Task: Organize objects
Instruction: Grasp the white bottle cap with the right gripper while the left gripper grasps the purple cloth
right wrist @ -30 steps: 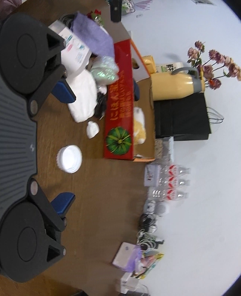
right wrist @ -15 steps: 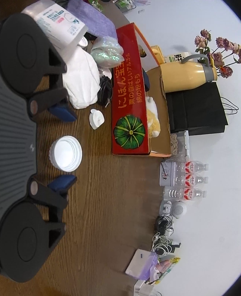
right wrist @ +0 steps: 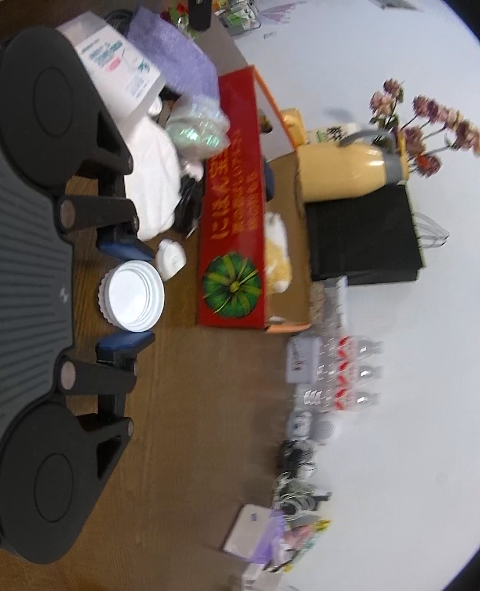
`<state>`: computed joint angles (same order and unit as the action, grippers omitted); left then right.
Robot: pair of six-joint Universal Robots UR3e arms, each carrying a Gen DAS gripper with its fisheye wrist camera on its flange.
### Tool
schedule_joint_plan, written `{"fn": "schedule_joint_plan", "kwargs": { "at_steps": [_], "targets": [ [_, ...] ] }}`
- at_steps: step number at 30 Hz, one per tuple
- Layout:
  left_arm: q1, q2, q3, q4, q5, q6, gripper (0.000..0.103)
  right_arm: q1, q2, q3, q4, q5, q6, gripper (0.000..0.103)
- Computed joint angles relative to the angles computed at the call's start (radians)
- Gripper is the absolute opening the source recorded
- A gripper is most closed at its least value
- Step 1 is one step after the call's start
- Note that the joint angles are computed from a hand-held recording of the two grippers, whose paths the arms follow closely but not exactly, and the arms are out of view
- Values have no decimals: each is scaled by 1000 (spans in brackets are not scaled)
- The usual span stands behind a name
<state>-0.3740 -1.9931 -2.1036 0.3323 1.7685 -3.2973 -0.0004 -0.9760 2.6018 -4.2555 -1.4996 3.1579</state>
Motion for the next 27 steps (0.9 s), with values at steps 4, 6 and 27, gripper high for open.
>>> {"fn": "schedule_joint_plan", "kwargs": {
  "at_steps": [4, 6, 27],
  "targets": [
    [3, 4, 35, -87, -38, -7, 103, 61, 21, -40, -43, -35, 12, 39],
    [4, 0, 62, -143, -58, -19, 103, 90, 38, -70, -47, -64, 13, 39],
    [-111, -187, 340, -337, 96, -68, 103, 118, 61, -101, -51, -85, 0, 39]
  ]
}}
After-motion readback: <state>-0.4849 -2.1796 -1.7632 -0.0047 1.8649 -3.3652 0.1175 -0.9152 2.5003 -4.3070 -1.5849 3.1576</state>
